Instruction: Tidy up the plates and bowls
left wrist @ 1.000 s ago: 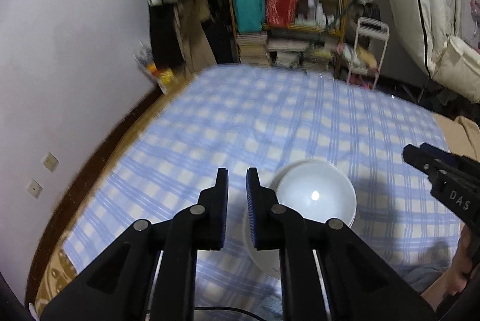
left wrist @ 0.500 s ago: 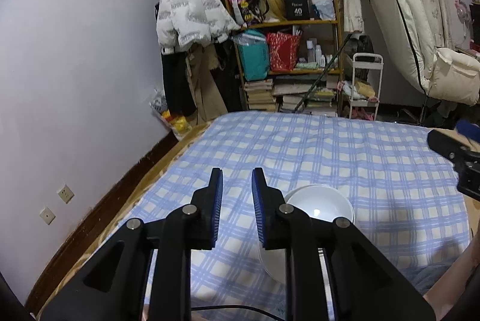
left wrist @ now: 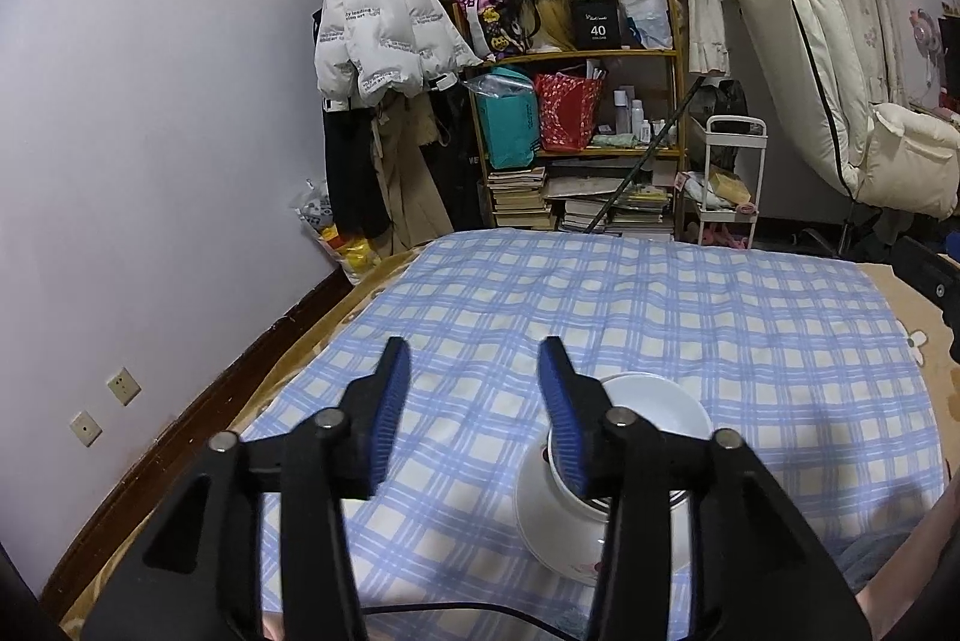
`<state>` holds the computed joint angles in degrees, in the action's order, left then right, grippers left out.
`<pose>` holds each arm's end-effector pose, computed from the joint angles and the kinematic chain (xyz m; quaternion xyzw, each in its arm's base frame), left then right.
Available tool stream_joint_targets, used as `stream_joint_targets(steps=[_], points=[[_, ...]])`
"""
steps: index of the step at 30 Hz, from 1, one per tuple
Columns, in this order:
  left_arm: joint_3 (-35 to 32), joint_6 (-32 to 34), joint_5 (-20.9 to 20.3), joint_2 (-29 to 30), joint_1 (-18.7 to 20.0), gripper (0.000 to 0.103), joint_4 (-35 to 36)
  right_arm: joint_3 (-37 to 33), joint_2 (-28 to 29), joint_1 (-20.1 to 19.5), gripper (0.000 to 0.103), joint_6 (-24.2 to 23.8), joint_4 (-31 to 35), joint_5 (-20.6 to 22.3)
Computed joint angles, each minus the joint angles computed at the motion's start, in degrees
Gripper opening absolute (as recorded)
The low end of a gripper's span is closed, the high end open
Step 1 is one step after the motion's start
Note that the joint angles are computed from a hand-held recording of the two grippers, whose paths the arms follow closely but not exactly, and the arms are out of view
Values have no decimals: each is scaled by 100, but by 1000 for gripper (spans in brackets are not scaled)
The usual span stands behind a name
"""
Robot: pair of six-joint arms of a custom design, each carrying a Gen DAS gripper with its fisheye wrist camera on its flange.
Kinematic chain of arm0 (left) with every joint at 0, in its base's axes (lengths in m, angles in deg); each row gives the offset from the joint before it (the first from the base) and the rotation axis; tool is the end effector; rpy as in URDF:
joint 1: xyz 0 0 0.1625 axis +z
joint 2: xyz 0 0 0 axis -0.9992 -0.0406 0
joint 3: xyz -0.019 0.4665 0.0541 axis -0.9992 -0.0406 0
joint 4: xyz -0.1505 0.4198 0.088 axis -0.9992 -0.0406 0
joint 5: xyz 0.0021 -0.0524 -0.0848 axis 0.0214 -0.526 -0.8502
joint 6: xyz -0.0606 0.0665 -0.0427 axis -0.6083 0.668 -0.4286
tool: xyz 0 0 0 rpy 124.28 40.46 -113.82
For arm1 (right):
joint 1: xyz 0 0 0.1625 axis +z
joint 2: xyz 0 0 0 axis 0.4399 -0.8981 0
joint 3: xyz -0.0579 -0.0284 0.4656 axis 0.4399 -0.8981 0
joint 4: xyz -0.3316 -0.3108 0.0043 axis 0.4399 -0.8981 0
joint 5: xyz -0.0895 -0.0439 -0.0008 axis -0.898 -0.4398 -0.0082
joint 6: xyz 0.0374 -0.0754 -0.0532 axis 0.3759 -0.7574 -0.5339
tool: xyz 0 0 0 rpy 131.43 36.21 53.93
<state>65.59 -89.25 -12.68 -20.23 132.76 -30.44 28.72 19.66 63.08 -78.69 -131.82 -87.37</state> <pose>-0.3853 -0.6806 0.0170 0.3631 0.7815 -0.3972 0.3157 0.0753 -0.6084 0.3457 0.0416 -0.7426 0.5551 0.3723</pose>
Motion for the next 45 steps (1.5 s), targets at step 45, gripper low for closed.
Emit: stream_joint_targets(steps=[45], points=[[376, 493, 230, -155, 9, 99, -695, 34, 66, -86, 103, -27, -36, 22]])
